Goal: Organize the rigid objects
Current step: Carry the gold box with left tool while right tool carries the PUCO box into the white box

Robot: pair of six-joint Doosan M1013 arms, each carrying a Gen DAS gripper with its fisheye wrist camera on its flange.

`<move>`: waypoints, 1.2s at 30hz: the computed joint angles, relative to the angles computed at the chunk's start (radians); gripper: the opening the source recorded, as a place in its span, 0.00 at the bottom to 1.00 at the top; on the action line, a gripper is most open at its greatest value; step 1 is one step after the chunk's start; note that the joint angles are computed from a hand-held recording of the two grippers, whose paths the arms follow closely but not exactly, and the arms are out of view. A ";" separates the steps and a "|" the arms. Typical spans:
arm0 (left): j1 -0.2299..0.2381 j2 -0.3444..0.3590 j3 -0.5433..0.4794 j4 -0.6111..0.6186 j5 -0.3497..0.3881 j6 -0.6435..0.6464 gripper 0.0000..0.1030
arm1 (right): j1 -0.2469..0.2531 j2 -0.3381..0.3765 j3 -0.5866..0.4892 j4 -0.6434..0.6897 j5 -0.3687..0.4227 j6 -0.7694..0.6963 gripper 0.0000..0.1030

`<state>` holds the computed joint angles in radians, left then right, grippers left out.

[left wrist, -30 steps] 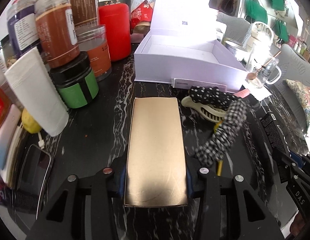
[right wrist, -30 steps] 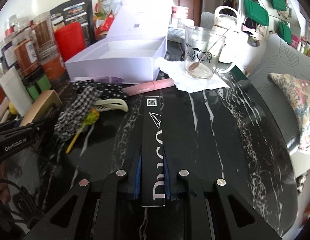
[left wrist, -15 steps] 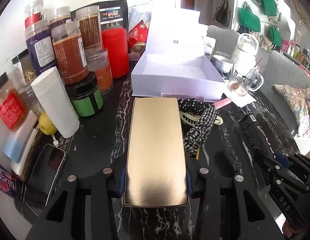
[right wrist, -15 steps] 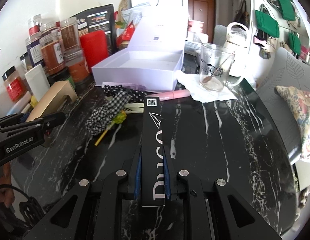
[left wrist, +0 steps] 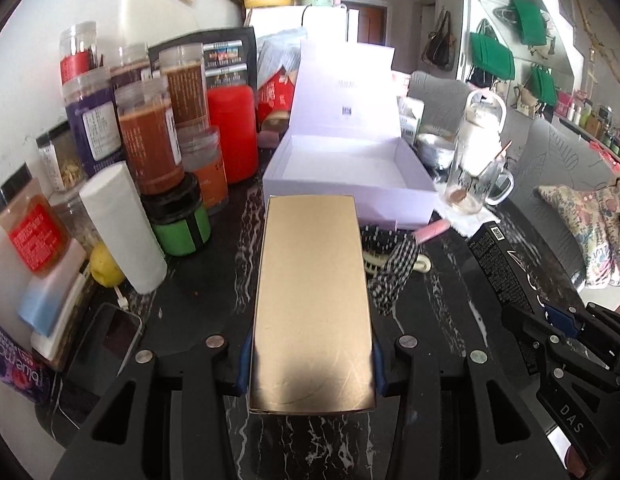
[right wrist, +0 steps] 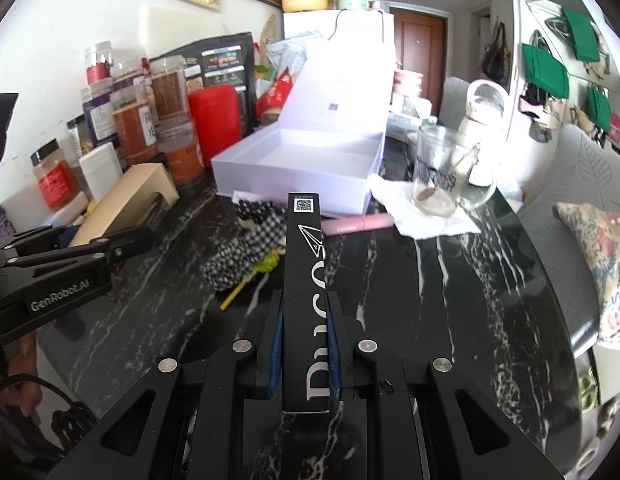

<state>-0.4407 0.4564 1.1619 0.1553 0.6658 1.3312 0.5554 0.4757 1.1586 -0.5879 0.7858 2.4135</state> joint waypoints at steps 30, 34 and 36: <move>0.015 0.161 -0.327 -0.131 0.092 0.191 0.42 | -0.049 0.076 -0.194 0.037 0.019 -0.132 0.18; 0.016 0.206 -0.406 -0.130 0.128 0.200 0.42 | -0.066 0.102 -0.241 0.065 0.026 -0.163 0.18; 0.015 0.229 -0.446 -0.129 0.143 0.209 0.42 | -0.075 0.117 -0.265 0.082 0.032 -0.179 0.18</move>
<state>-0.4252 0.6854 0.7157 0.0267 0.8092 1.5400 0.4802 0.5924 0.8934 -0.5061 0.8180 2.2343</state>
